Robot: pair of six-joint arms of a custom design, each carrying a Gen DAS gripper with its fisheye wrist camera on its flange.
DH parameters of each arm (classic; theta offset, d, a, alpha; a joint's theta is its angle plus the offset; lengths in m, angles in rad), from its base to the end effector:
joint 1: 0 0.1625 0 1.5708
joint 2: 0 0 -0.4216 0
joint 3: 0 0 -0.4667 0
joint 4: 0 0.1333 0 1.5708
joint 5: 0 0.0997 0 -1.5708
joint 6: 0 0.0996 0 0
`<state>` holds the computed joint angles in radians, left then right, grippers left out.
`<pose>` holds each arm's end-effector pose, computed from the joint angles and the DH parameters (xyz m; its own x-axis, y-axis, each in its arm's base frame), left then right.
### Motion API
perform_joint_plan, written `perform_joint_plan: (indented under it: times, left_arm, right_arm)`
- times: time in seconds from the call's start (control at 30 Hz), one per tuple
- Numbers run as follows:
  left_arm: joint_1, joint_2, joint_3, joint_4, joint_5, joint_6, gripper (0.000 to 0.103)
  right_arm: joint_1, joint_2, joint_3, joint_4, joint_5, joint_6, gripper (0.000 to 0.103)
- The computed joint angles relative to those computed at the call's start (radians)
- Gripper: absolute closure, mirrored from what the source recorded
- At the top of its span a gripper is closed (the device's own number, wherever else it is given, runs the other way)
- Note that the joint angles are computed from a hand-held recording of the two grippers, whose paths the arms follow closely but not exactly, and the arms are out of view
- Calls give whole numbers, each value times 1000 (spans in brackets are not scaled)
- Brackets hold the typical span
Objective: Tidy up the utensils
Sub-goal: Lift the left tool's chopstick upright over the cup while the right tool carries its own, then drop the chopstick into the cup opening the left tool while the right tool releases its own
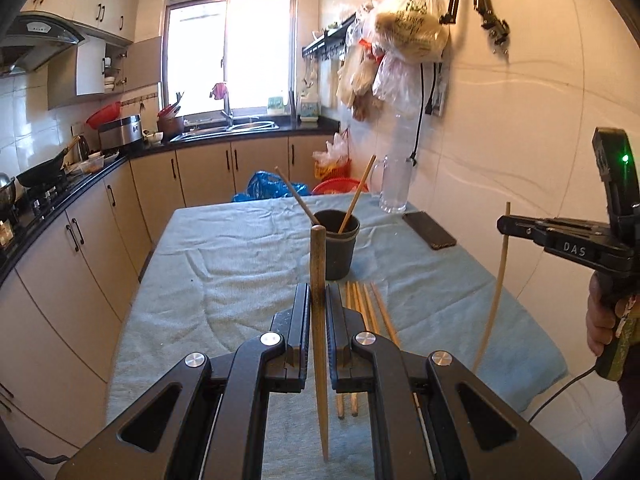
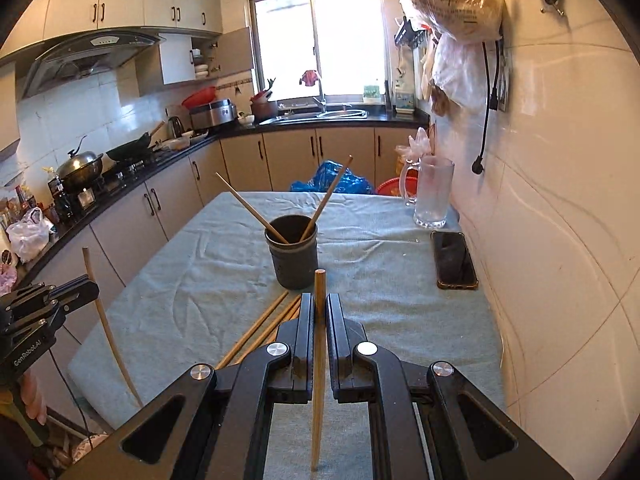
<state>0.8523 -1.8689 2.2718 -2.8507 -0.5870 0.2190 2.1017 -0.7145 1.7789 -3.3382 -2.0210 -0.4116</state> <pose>-0.1082 -0.4522 0.4239 -0.7268 -0.0099 -0.6867 0.5930 0.4954 -0.6348 0.4213 -0.5399 0.0267 -0.6876 -0.4587 0.5629 -0.7216 0.5176 -0.4597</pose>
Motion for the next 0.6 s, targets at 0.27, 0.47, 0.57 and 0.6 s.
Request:
perform_joint_plan:
  times: [0.27,0.47,0.57,0.6]
  left_arm:
    - [7,50,-45,-82,-18,42,96]
    - [44,140,-142,-123,-60,77,96]
    - [56,193,-207,-144,-88,103,96]
    - [59,214,-229,-159,-96,118,96]
  right_arm:
    - [1,1,-27,-14,24,-6,97]
    - [4,31,-97,-17,38,-14,97]
    - [6,51,-150,-23,62,-14,97]
    - [7,60,-171,-25,72,-12,97]
